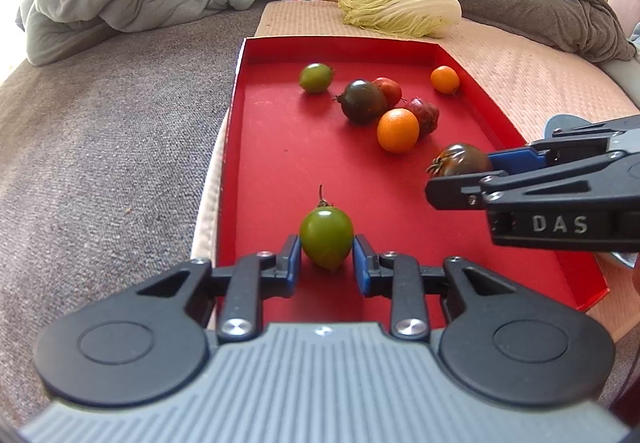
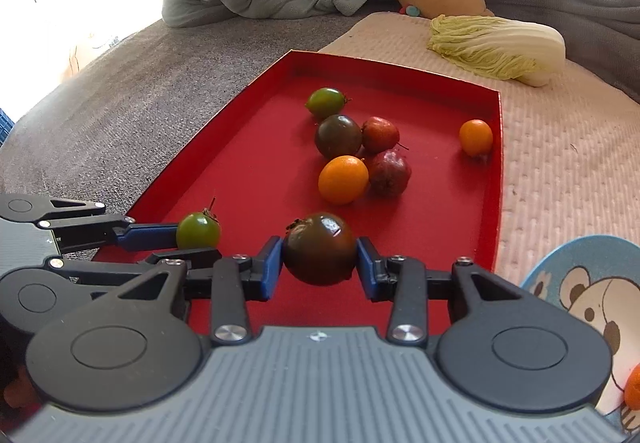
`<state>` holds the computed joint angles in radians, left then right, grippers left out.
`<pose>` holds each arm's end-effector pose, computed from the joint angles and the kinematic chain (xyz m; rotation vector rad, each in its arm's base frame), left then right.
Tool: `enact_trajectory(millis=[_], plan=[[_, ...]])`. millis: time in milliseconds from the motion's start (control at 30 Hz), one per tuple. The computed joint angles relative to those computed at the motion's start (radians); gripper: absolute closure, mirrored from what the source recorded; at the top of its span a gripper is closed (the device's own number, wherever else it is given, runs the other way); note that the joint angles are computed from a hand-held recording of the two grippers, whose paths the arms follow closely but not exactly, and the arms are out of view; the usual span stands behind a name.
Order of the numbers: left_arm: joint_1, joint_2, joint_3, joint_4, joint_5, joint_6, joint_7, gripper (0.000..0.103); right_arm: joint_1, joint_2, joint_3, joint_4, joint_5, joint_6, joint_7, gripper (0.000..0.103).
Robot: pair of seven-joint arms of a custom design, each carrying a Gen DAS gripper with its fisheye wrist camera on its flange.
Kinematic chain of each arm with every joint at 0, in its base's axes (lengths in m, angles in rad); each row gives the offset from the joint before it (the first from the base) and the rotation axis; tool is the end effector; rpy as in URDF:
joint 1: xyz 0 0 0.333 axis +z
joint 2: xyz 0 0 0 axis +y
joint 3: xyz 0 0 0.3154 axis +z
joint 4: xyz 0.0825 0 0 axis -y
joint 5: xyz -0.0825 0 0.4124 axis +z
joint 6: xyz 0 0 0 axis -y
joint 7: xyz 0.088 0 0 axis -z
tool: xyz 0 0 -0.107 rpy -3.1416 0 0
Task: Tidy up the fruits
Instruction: 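Carry the green and dark tomatoes over the blue plate with both tools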
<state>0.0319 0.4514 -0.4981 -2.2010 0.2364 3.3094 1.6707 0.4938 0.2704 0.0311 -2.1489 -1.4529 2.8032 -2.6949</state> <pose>0.5445 -0.2898 0.2600 -1.1411 2.4322 -0.9547 0.4858 0.3357 0.2665 -1.6065 1.9072 -0.6072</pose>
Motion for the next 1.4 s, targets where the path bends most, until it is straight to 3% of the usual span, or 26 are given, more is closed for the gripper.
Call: enact_trajectory(millis=[267,400,567,833,1400], plan=[[-0.129,-0.067,0.114,-0.065,-0.039,0.034,-0.035,0.072,-0.016,-0.107,0.027,-0.101,-0.039,-0.022,0.058,0.057],[-0.094,-0.088,0.076,-0.095,-0.030,0.042,-0.079,0.072,-0.031,-0.154,0.048,-0.142,-0.066,-0.034,0.094,0.057],[-0.195,-0.130,0.155,-0.128,-0.049,0.051,-0.088,0.072,-0.047,-0.208,0.073,-0.184,-0.080,-0.050,0.117,0.057],[-0.191,-0.179,0.123,-0.155,-0.011,0.067,-0.121,0.072,-0.069,-0.299,0.103,-0.259,-0.093,-0.082,0.162,0.057],[-0.299,-0.205,0.142,-0.131,-0.009,0.043,-0.123,0.072,-0.117,-0.546,0.161,-0.469,-0.030,-0.150,0.214,0.057]])
